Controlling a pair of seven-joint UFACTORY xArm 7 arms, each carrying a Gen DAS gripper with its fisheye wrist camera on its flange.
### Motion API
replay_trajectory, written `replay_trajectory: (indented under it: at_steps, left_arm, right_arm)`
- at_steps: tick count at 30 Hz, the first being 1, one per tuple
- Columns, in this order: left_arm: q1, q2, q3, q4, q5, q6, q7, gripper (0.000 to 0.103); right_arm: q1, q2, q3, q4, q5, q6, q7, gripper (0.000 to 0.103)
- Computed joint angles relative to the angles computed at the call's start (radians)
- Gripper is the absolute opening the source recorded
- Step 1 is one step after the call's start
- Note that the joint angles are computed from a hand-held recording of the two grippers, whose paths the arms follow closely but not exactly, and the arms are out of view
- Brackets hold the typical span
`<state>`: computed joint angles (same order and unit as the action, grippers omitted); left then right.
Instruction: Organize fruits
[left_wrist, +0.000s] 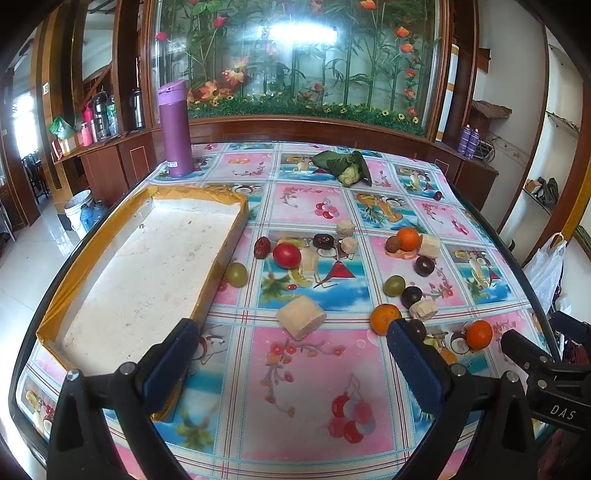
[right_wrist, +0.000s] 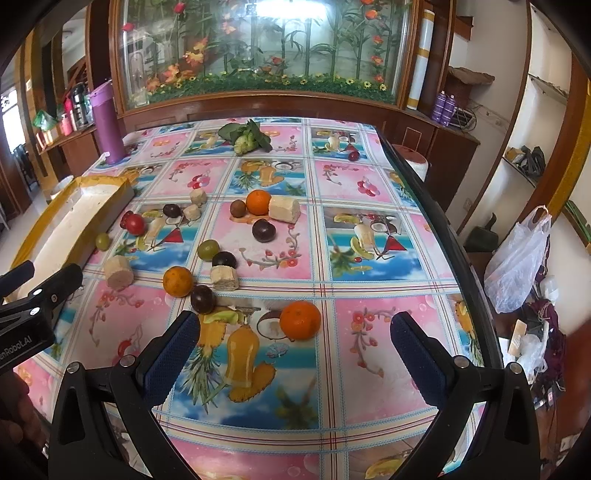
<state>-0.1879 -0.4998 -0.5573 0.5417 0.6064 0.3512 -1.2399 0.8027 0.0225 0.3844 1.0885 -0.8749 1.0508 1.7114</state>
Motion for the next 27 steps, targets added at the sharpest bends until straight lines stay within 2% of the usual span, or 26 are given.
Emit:
replay_trajectory:
  at_steps: [27]
  left_arm:
    - [-0.006, -0.032, -0.017, -0.012, -0.031, -0.01, 0.036, 0.103]
  right_arm:
    - [0.008, 0.006, 0.0, -0.01, 0.016, -0.01, 0.005, 0.103]
